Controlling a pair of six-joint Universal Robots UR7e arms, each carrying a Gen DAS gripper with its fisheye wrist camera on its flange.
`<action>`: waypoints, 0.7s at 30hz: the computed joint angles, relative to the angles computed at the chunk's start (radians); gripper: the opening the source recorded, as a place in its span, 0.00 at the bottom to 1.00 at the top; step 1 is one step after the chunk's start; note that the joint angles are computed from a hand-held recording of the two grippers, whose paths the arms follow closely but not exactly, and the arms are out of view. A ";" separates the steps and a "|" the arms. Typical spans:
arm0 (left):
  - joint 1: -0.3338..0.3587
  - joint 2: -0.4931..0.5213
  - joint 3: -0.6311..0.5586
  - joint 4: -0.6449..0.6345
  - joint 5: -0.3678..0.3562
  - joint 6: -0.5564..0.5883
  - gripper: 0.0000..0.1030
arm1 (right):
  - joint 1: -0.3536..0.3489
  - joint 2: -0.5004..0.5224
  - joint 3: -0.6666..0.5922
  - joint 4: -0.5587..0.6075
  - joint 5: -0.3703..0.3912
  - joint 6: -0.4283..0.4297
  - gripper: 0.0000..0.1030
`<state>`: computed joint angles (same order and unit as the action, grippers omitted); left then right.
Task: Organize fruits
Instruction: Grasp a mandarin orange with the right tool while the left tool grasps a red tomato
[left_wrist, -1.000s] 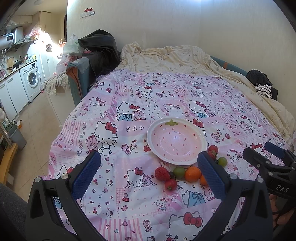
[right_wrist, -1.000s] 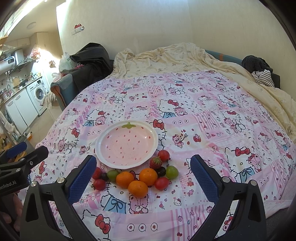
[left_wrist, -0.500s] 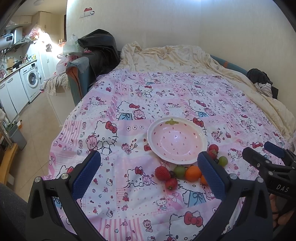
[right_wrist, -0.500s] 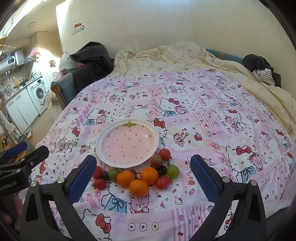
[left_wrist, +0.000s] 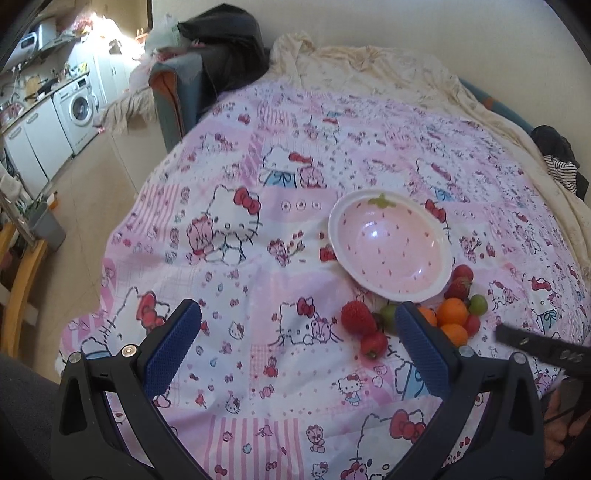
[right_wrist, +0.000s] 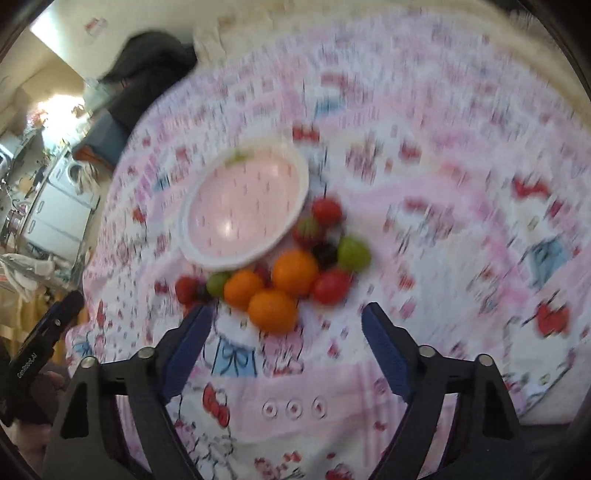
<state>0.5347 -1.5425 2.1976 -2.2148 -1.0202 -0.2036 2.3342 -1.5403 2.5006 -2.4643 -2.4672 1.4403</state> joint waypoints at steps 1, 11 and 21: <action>0.002 0.004 -0.004 0.008 -0.004 -0.003 1.00 | -0.031 0.005 0.012 -0.044 0.041 -0.034 0.76; 0.035 0.031 -0.038 0.085 -0.016 -0.058 1.00 | -0.227 0.092 0.046 -0.294 0.200 -0.212 0.67; 0.062 0.117 -0.093 0.257 -0.119 -0.062 0.90 | -0.200 0.083 0.056 -0.305 0.181 -0.222 0.44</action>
